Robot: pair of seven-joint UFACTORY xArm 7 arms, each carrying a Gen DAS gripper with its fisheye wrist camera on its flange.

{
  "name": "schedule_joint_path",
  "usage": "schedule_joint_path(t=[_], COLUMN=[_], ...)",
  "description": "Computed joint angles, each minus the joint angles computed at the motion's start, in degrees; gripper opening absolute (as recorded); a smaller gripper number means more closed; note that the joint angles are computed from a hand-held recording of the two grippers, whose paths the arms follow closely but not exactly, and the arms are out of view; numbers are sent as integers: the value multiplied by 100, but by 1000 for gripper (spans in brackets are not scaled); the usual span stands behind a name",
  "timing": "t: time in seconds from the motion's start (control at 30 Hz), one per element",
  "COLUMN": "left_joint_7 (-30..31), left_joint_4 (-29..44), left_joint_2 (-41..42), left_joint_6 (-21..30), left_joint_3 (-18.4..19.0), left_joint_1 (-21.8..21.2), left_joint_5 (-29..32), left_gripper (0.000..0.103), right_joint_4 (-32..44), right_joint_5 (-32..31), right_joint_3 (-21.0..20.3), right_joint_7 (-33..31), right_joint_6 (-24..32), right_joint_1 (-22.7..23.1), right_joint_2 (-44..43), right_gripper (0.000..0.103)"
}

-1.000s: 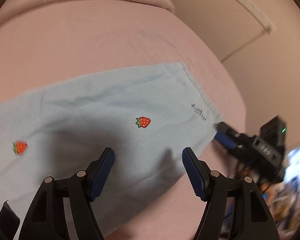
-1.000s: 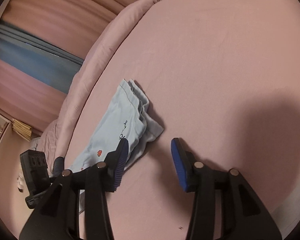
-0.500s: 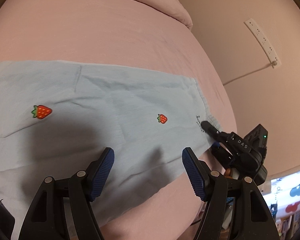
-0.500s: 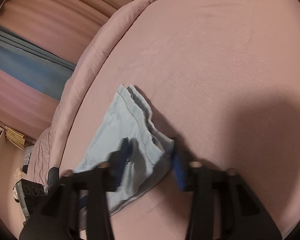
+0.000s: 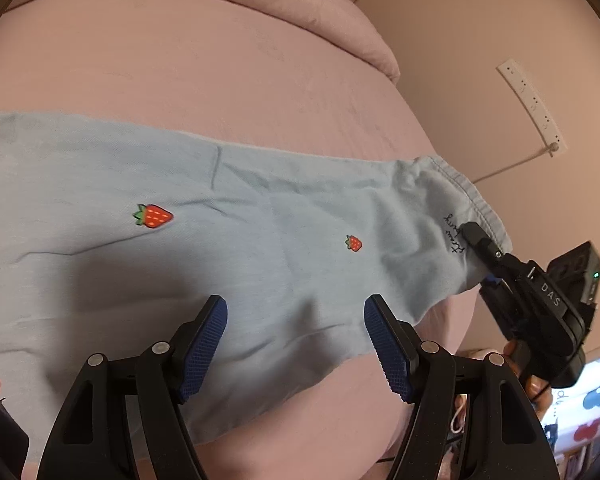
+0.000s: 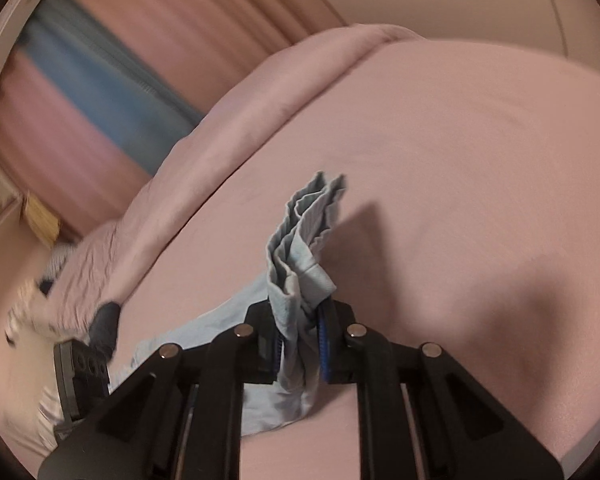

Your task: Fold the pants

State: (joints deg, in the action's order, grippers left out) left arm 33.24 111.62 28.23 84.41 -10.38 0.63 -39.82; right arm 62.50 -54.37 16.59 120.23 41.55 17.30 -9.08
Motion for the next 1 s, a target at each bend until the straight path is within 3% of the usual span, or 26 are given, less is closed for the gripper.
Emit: schedule_joint_path(t=[0.1,0.3,0.63,0.73,0.83,0.97,1.0], left_joint_7=[-20,-101,-1127,-1325,-1661,-1949,-1967], left_joint_4=[41,226,1071,1346,1747,2150,2123], left_joint_2=[13,116,963,1188,1525,1821,1804], left_joint_6=[45,135,550,638,849,902,836], left_joint_3=[4,17,-318,-407,-559,-608,-578], left_joint_1=[167,527,1023,953,850,704,645], left_joint_5=[-210,-625,-1454,-1444,-1457,-1247,-1135], left_gripper=[70,70,70,70,70,70,61], right_joint_4=[554,1547,2443,2615,2993,3628,3773], right_joint_5=[116,295,847,994,1121,1114,1084], right_joint_3=[22,-306,-823,-930,-1012,-1135,-1175], right_joint_7=[-659,-1633,-2875,-3217,-3693,-4568,-4757], right_joint_6=[274,269,131,118,382,1128,1300], right_joint_1=[139,542,1186,1353,1559,1923,2018], right_joint_2=[387,1249,2154,2350,2647,3085,3184], right_gripper=[14,14,14,14,14,14,14])
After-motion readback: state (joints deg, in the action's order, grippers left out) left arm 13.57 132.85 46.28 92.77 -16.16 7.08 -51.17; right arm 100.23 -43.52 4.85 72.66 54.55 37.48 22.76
